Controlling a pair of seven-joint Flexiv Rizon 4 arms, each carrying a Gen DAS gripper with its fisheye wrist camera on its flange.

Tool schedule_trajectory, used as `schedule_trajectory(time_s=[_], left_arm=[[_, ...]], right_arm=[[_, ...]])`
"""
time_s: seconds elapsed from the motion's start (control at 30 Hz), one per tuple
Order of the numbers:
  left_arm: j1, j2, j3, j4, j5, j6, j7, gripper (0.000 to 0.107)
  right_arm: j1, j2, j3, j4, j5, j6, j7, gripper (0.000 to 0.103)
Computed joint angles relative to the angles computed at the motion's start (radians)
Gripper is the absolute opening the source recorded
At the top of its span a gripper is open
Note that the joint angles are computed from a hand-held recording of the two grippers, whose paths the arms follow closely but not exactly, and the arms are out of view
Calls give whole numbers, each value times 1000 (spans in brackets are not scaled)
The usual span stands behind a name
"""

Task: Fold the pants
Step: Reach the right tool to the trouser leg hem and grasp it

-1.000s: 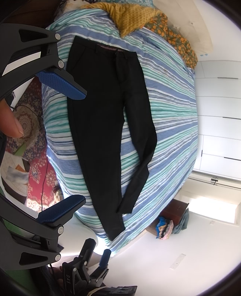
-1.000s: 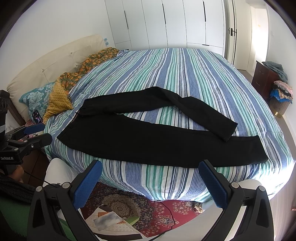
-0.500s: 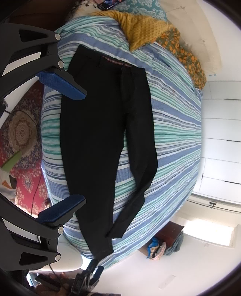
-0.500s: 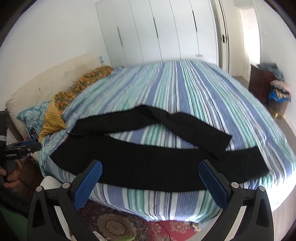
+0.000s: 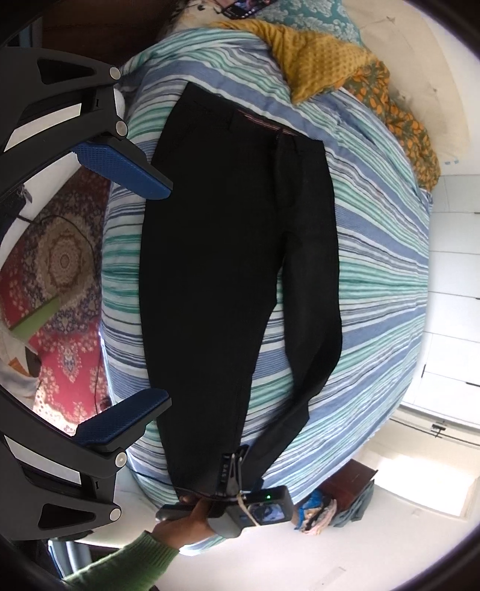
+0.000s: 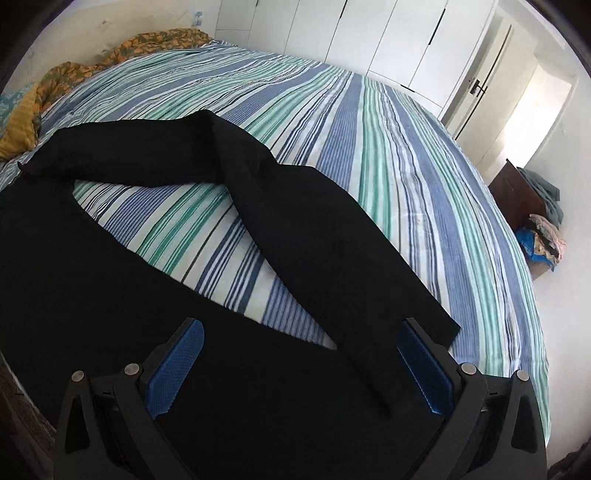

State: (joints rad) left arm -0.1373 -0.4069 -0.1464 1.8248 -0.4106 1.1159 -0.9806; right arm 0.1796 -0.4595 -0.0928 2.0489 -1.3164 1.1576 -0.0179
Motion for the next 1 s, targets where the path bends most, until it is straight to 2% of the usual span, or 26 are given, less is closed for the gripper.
schedule_trajectory(time_s=[0.1,0.2,0.23,0.27,0.3,0.33,0.43,0.53,0.57,0.6,0.63,0.67,0.7,0.77,0.8,0.93,1.0], left_arm=[[-2,-17,5,-18,12,-15,-9,102],[-3,-28,6,-25,19,-15,-13,102],[-4,-34,9,-31,24,-21,-20,102],[-6,-40,13,-38,31,-30,-30,102],[-10,-45,21,-47,41,-43,-43,102],[-12,-50,26,-54,51,-53,-55,102],[-15,-60,35,-70,71,-69,-84,102],[-14,-66,26,-77,74,-70,-88,102],[-15,-67,22,-78,76,-68,-84,102],[-17,-67,20,-78,80,-67,-81,102],[-19,-64,18,-75,82,-64,-77,102],[-20,-59,13,-68,81,-55,-70,102],[-20,-53,10,-61,80,-46,-63,102],[-21,-42,4,-43,76,-17,-49,102],[-23,-40,5,-40,77,-11,-48,102],[-23,-57,12,-70,78,-64,-61,102],[-25,-63,13,-85,82,-89,-63,102]], right_arm=[[13,-88,-15,-85,23,-19,-63,101],[32,-149,-27,-138,86,-53,-162,91],[36,-162,-32,-148,108,-61,-190,81],[38,-172,-33,-155,137,-66,-223,55],[39,-175,-32,-158,173,-77,-255,34],[43,-171,-38,-156,196,-89,-269,7],[31,-101,-61,-119,215,-57,-261,8],[-20,-40,-67,-147,266,-67,-371,8],[-45,-37,-71,-184,299,-86,-428,13],[-77,-52,-61,-246,372,-118,-515,22],[-117,-75,-42,-319,475,-162,-615,54],[-139,-98,-52,-384,529,-199,-656,87],[-143,-110,-89,-419,536,-228,-644,95],[-127,-117,-160,-463,522,-362,-569,95],[-134,-102,-173,-451,521,-381,-513,95],[-192,21,-174,-246,450,-207,-252,95],[-224,62,-154,-147,424,-132,-197,95]])
